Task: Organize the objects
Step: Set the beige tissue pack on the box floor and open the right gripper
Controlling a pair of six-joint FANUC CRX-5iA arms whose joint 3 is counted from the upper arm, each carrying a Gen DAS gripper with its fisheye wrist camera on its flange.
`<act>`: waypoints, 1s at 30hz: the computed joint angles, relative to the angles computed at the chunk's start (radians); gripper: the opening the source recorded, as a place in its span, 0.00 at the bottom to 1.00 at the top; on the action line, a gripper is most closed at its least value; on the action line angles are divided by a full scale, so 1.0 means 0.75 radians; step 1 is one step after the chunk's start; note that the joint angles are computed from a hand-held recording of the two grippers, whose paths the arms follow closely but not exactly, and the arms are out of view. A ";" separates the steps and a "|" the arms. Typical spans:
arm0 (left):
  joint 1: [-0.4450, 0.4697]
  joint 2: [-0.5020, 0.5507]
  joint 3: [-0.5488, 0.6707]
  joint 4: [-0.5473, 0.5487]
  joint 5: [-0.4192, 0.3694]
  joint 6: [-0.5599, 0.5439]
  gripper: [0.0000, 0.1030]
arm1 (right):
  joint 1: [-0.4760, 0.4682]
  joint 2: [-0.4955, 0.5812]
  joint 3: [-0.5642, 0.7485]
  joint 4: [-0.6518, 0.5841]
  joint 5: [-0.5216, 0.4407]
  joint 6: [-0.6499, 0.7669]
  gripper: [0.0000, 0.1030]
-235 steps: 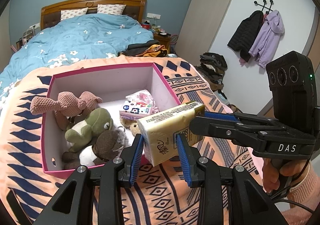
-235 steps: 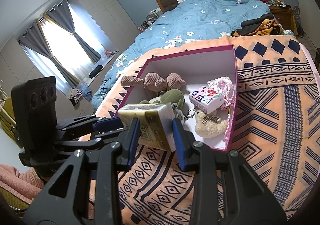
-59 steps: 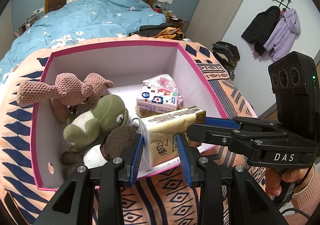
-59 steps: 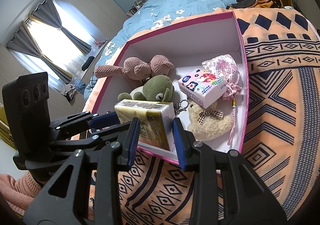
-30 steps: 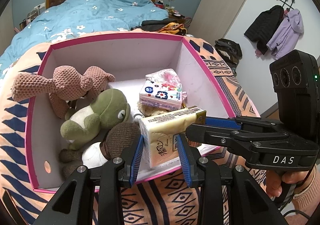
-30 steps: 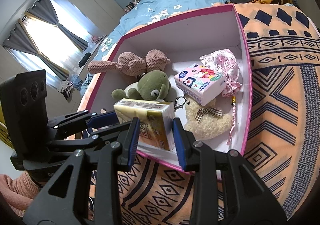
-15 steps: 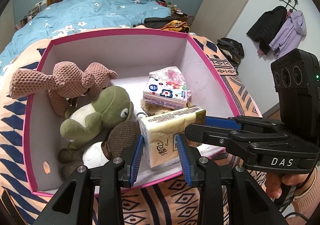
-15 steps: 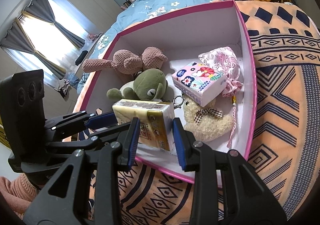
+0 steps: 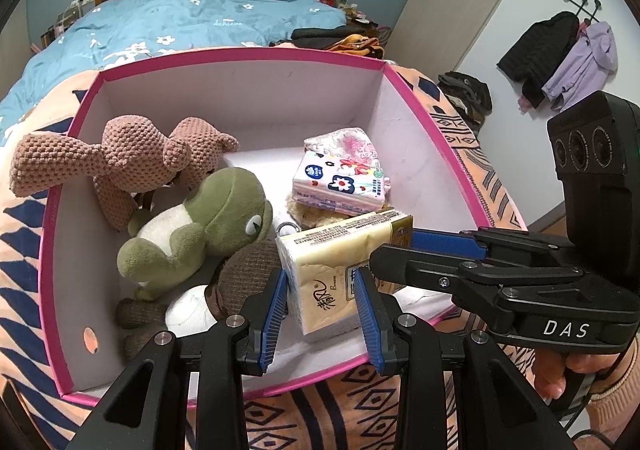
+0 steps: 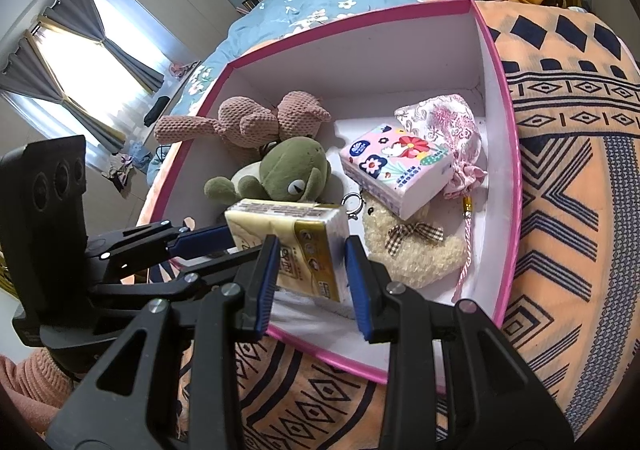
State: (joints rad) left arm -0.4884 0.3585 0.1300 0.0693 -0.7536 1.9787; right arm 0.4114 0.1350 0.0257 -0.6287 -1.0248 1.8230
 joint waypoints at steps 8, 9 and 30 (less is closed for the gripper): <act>0.019 0.005 -0.017 0.050 0.010 -0.032 0.34 | 0.014 0.024 0.020 0.031 -0.007 -0.021 0.35; 0.021 0.006 -0.020 0.056 0.012 -0.035 0.34 | 0.015 0.026 0.023 0.034 -0.008 -0.024 0.35; 0.057 0.016 -0.058 0.157 0.046 -0.101 0.34 | 0.036 0.125 0.139 0.107 -0.120 -0.090 0.35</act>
